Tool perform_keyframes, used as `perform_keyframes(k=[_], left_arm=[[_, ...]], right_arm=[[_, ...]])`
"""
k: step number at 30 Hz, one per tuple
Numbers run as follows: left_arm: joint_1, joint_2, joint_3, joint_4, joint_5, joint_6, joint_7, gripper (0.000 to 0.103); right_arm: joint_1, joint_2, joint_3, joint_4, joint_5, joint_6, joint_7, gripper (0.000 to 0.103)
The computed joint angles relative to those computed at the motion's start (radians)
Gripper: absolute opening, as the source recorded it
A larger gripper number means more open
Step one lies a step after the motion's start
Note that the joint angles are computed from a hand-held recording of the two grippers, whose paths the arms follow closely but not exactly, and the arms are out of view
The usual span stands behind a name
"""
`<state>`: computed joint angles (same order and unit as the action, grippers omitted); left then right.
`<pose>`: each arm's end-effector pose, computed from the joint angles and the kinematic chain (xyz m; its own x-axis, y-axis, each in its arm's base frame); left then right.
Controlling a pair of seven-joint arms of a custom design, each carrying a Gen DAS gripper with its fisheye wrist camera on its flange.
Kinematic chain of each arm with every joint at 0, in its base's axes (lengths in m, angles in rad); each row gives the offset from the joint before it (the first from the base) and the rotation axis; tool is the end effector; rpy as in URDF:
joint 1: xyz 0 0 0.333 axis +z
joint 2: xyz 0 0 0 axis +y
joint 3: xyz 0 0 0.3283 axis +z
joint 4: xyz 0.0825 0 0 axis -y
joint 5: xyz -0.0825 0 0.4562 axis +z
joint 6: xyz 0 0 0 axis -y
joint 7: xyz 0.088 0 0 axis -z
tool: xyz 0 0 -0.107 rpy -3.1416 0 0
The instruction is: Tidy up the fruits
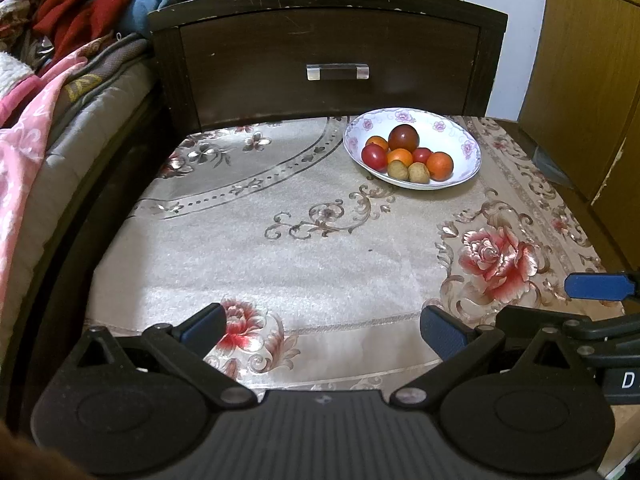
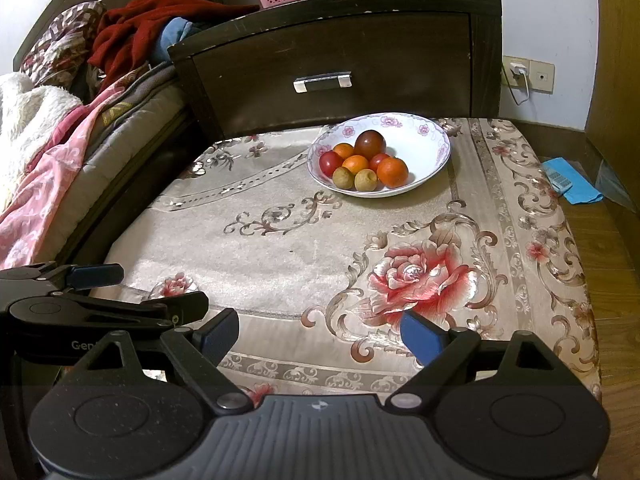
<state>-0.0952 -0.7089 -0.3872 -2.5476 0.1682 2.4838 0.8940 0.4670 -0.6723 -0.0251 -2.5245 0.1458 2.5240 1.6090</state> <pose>0.3983 -0.2235 0.5384 0.0971 -0.9952 0.0100 -0.7586 -0.0805 -0.6465 0.4140 0.1930 0.5646 0.3613 -0.9152 -0.1783 -0.7734 -0.1873 -0.6057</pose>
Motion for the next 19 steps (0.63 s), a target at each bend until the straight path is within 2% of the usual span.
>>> perform_keyframes(k=[16,19], left_arm=[[0.01,-0.01,-0.014,-0.004,0.03,0.003,-0.007,0.103],[0.029,-0.017,-0.038,-0.003,0.059,-0.005,-0.028,0.103]], right_arm=[[-0.003,-0.006,0.005,-0.007,-0.004,0.001,0.003,0.085],[-0.006,-0.007,0.007,-0.009,-0.012,0.003,0.003,0.085]])
